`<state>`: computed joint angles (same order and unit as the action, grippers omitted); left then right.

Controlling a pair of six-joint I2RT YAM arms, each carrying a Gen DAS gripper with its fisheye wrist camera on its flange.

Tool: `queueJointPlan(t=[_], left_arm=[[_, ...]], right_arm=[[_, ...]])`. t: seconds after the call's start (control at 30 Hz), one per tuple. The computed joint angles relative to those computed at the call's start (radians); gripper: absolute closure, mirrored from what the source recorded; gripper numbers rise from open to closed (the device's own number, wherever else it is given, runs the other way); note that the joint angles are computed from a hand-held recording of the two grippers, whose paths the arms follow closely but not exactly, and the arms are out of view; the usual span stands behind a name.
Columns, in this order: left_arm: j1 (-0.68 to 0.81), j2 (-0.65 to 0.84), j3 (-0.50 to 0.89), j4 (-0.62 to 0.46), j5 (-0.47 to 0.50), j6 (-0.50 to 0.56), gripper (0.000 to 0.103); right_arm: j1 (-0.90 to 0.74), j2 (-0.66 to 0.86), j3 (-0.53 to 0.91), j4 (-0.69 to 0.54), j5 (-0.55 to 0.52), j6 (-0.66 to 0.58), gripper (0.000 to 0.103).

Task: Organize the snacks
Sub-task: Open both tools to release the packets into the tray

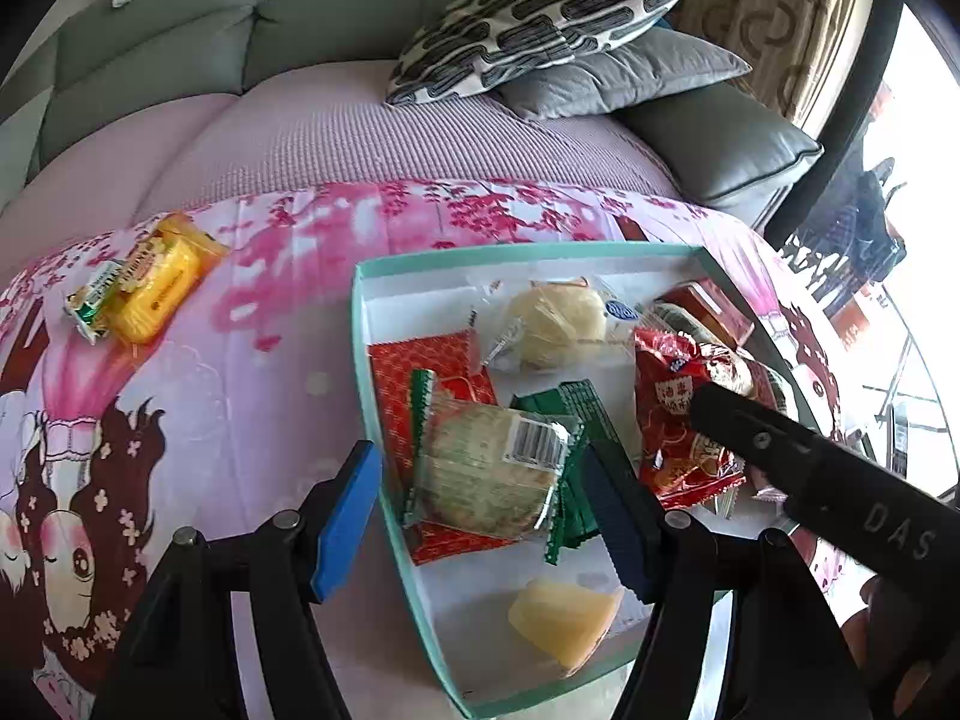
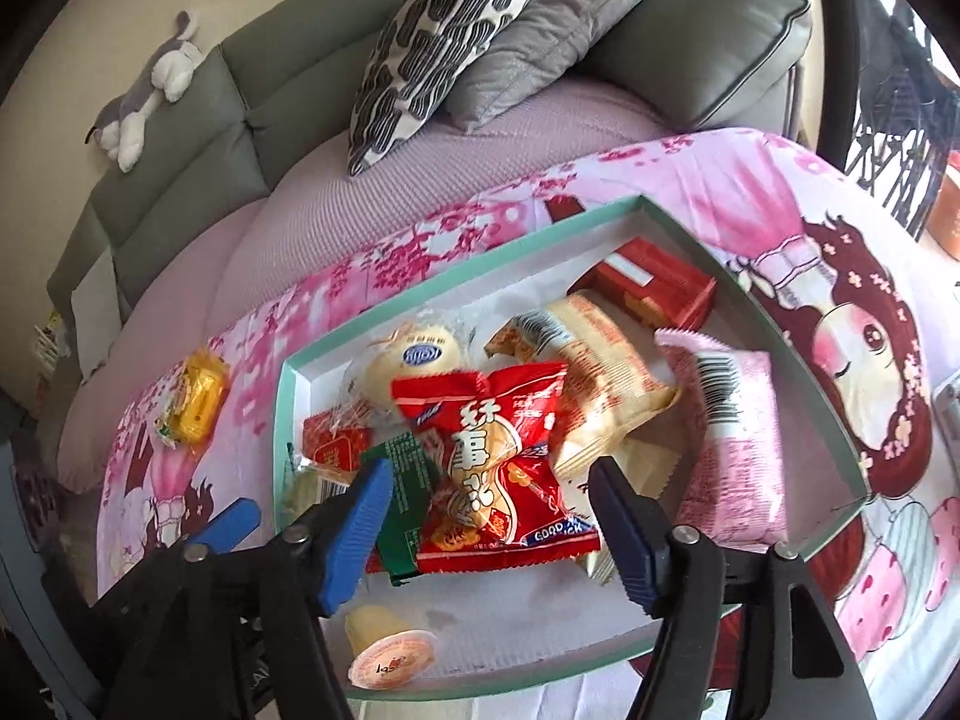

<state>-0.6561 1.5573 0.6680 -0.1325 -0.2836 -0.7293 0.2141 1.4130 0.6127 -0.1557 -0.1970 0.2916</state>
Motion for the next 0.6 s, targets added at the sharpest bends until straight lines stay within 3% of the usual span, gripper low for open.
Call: queueJointPlan(t=[0.13, 0.6], left_arm=[[0.016, -0.037, -0.02, -0.014, -0.022, -0.021, 0.033], [0.173, -0.175, -0.152, -0.031, -0.072, -0.136, 0.032]], right_arm=[[-0.015, -0.017, -0.002, -0.001, -0.001, 0.003, 0.025], [-0.01, -0.006, -0.004, 0.009, 0.0, 0.007, 0.025]])
